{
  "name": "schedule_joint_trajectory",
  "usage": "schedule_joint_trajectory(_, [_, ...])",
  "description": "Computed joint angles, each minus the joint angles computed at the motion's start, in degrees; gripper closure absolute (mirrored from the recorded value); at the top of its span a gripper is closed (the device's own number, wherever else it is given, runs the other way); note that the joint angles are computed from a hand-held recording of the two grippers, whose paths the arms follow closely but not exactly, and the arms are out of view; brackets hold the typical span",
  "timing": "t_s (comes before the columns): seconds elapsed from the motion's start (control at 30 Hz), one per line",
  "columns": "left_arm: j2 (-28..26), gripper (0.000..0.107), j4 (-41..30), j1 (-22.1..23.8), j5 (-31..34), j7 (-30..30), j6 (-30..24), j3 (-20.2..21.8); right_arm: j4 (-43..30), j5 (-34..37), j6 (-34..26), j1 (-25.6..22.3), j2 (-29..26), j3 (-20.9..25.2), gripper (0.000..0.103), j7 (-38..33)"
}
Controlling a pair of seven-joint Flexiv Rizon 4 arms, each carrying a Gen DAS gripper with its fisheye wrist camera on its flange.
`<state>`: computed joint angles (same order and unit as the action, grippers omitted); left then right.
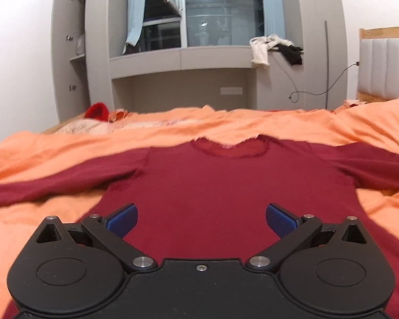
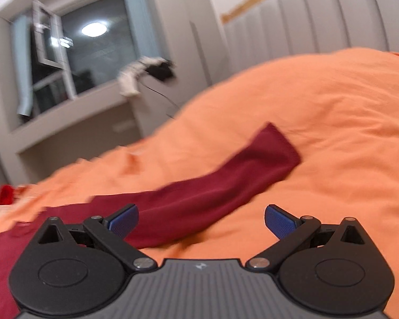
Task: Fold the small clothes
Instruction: 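Reach the right tool to a sleeve cuff and close on it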
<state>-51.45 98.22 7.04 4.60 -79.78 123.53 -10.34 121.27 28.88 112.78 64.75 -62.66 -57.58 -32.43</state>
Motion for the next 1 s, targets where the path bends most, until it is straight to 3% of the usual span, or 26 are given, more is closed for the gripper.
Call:
schedule_joint_trajectory(0.1, [-0.36, 0.004, -0.75, 0.81, -0.77, -0.13, -4.14, -1.0, -1.4, 0.1, -4.67, -1.19, -3.17, -2.42, 0.001, 2.9])
schedule_joint_trajectory(0.3, [-0.79, 0.004, -0.77, 0.8, -1.47, 0.45, -5.22, -0.88, -3.09, 0.26, -8.9, -3.16, -10.17, -5.46, 0.025, 13.39])
schedule_joint_trajectory(0.53, [-0.69, 0.004, -0.45, -5.27, -8.17, 2.64, -5.04, 5.17, -4.89, -3.2, -10.56, -4.89, -14.39, -7.42, 0.03, 21.4])
schedule_joint_trajectory(0.6, [-0.61, 0.004, -0.09, -5.24, -8.4, 3.14, -4.55, 5.01, -5.37, -4.52, -11.01, -5.68, -14.98, -7.44, 0.037, 23.31])
schedule_joint_trajectory(0.67, [-0.57, 0.004, -0.01, -5.0, -8.31, 3.71, -4.84, 4.62, -5.06, -5.86, -13.0, -5.01, -14.95, -7.88, 0.062, 25.42])
schedule_joint_trajectory(0.7, [-0.61, 0.004, 0.04, -5.2, -8.59, 3.96, -4.74, 4.81, -4.82, -6.57, -13.8, -4.75, -14.81, -8.07, 0.069, 26.32])
schedule_joint_trajectory(0.77, [-0.69, 0.004, 0.19, -5.69, -9.38, 4.13, -3.92, 5.24, -4.48, -7.3, -10.84, -5.72, -14.16, -7.01, 0.09, 27.44])
schedule_joint_trajectory(1.0, [-0.06, 0.004, 1.37, -5.63, -9.96, 3.81, -0.25, 5.11, -3.49, -2.26, -3.49, -3.13, -18.95, -9.95, 0.093, 28.22])
